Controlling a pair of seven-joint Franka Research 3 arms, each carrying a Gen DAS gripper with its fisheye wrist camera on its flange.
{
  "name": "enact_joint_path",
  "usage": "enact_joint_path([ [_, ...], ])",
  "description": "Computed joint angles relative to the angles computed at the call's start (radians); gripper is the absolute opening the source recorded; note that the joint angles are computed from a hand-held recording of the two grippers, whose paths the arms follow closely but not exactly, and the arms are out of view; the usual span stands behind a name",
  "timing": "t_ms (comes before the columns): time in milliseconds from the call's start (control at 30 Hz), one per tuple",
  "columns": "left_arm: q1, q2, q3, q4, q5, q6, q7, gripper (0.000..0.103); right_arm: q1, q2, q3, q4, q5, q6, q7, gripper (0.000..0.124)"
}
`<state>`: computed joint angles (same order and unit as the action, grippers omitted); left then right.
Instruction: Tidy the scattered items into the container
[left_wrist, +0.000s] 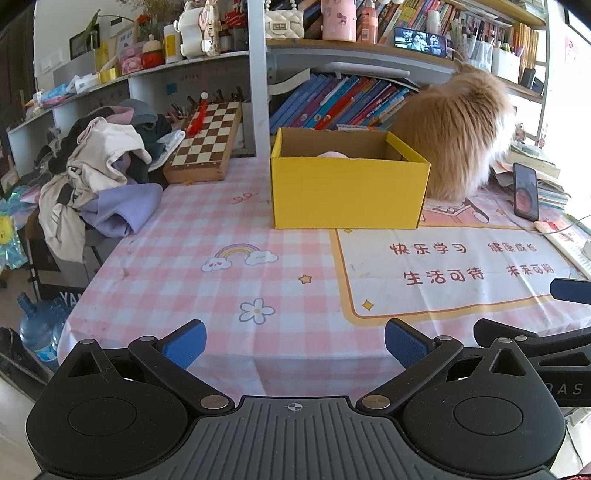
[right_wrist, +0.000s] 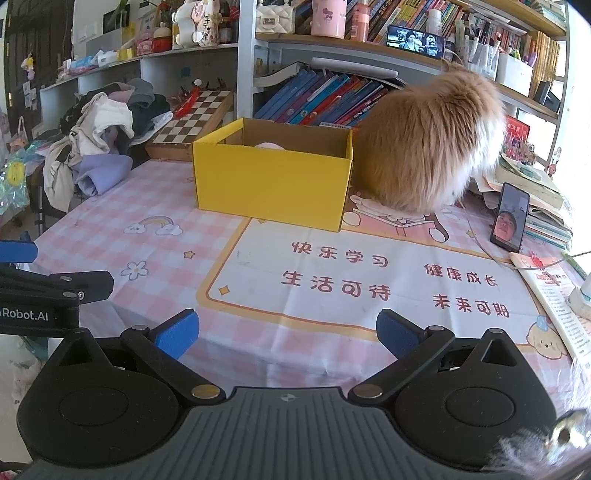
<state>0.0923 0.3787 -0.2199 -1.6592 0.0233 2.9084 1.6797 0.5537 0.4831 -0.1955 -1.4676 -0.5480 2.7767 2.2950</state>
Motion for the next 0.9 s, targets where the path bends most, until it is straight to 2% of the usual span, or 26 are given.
enact_joint_path([
  [600,0.0,0.005,0.0,0.009,0.0,-0.017,0.001,0.103,0.0,0.005,0.003,0.005,0.009,-0.012,-0.008,0.103],
  [900,0.016,0.016,-0.02,0.022,-0.033,-0.03,0.032,0.103,-0.001,0.014,0.006,0.019,0.015,-0.031,-0.007,0.103],
])
